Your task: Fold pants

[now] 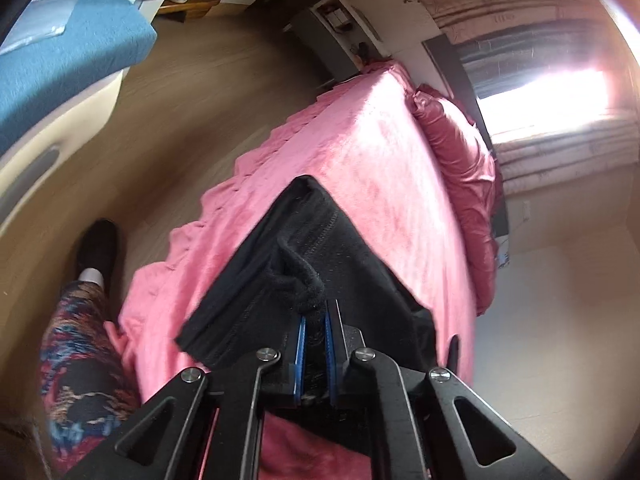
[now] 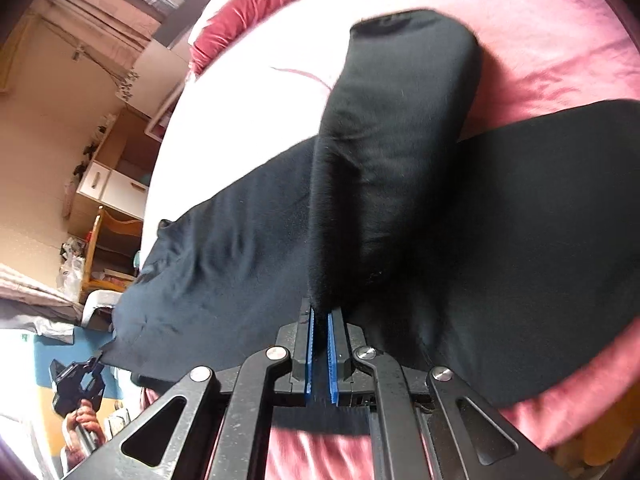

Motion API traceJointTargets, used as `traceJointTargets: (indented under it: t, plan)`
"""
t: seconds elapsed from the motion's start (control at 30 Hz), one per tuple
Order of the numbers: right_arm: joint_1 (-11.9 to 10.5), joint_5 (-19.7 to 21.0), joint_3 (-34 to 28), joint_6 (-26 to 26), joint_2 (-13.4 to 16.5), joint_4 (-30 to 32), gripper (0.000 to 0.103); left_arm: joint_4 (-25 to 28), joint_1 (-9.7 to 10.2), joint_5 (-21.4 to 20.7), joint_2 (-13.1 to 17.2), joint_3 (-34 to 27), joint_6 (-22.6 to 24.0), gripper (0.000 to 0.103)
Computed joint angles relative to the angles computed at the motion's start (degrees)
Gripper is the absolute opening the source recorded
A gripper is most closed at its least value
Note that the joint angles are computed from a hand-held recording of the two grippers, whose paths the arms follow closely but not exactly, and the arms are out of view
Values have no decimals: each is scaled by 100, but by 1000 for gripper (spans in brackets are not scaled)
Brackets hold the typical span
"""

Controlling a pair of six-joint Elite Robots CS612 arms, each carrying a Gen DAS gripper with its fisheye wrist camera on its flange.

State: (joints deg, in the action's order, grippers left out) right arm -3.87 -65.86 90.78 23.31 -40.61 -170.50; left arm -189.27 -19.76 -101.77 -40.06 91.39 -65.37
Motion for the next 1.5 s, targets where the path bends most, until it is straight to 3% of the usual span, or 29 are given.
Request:
traceJointTargets:
  t: [0.1,0.3,0.4,0.53,0.6,0.63,0.7,0.77,0.87,0.97,1.17,1.33,1.47,1.5]
  plan:
    - [-12,-13,241,-75,-124,18,6,373,12,-64,8,41,21,8]
    - [-14,-62,484,-50,-218,21,5,530,-3,-61,4,138,-33,8]
    - [16,-284,441,-277,-194,307,5,726,-14,-38,-11,125,36,8]
    - [16,-326,297,-454,-94,588,10,1539,-68,190,-83,24,189,29]
    - [-48,-136,341,-542,-156,652,19,1659,-57,240,-127,34,86,30]
    - [-55,-221,361,-649,-211,676,27,1641,-62,389,-181,87,17,31]
    - [-57,-518,409,-870,-357,632,32,1688,-118,928,-329,202,-31,31]
    - [-52,-961,359,-1046,-474,442,32,1513,-173,1344,-452,295,56,31]
    - [-57,-1167,70,-1057,-437,289,35,1279,-277,1668,-520,278,431,31]
    - [7,-1538,-630,-1025,-133,513,38,1119,-392,1572,-475,117,1079,31]
    - [104,-1917,-2431,-604,781,1831,48,1370,-581,603,-200,-432,2306,31]
    - [165,-2345,-3770,-451,1459,3049,52,1879,-675,31,12,-812,2544,31]
    - [216,-2755,-4345,-631,1759,3707,51,2205,-713,-188,86,-969,2680,31]
    - [227,-2824,-4411,-685,1795,3806,40,2304,-709,-231,109,-1036,2728,31]
